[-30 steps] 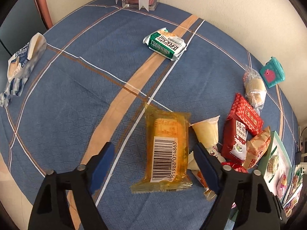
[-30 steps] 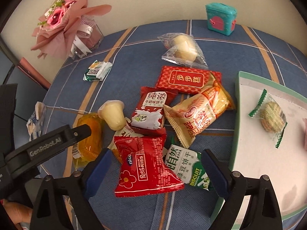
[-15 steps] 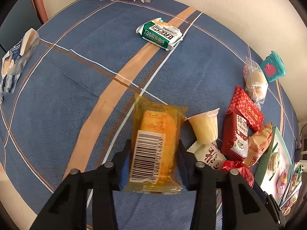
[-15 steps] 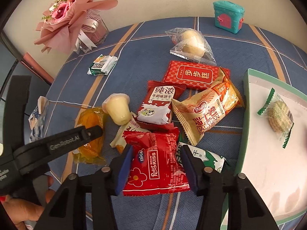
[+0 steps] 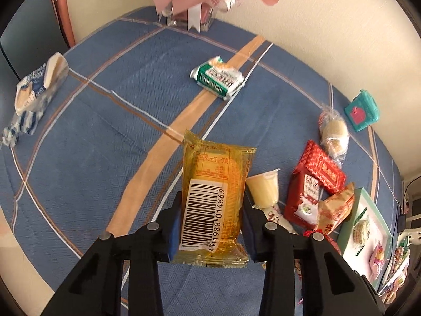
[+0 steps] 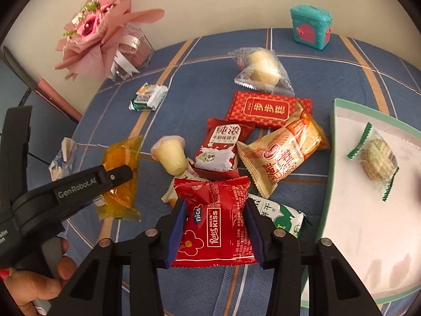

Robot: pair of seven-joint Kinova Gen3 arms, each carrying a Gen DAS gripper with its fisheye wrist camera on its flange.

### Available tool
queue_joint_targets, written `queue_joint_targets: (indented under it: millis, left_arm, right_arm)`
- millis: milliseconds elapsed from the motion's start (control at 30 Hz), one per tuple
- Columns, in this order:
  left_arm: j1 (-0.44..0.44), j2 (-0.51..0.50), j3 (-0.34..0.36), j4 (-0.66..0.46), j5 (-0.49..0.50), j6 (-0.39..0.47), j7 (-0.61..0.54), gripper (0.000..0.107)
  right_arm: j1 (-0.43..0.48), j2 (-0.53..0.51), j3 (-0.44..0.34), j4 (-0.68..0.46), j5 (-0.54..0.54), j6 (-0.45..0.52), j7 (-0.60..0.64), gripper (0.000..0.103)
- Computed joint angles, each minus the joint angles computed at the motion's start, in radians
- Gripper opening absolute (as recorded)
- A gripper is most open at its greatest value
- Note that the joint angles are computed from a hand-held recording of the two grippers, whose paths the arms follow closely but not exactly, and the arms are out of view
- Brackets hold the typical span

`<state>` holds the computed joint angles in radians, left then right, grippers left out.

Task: Organize snacks
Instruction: 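Carry the yellow cake and red pack over the white tray with both tools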

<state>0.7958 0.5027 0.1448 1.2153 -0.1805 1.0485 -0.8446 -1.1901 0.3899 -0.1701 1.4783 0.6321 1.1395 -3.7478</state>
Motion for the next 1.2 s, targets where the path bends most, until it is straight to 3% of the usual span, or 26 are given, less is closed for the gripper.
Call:
queue_joint_targets:
  millis: [333,667,1200]
  left_arm:
    - [0.044,-0.037,-0.002,-0.024,-0.064,-0.001,0.018,0.040]
    - [0.110,-0.005,0.002,-0.097,-0.095,0.050,0.017,0.040]
    - [0.292,0.095,0.016,-0.299,-0.095,0.125,-0.082,0.040]
  right_arm:
    - [-0.055,-0.050,-0.026,-0.011,0.074,0.119,-0.083,0.047]
    - [-0.044,-0.081,-0.058,0.010,0.027,0.204,-0.119,0.047]
    - [-0.033,-0.283,-0.229,0.233,-0.108,0.419,-0.504,0.047]
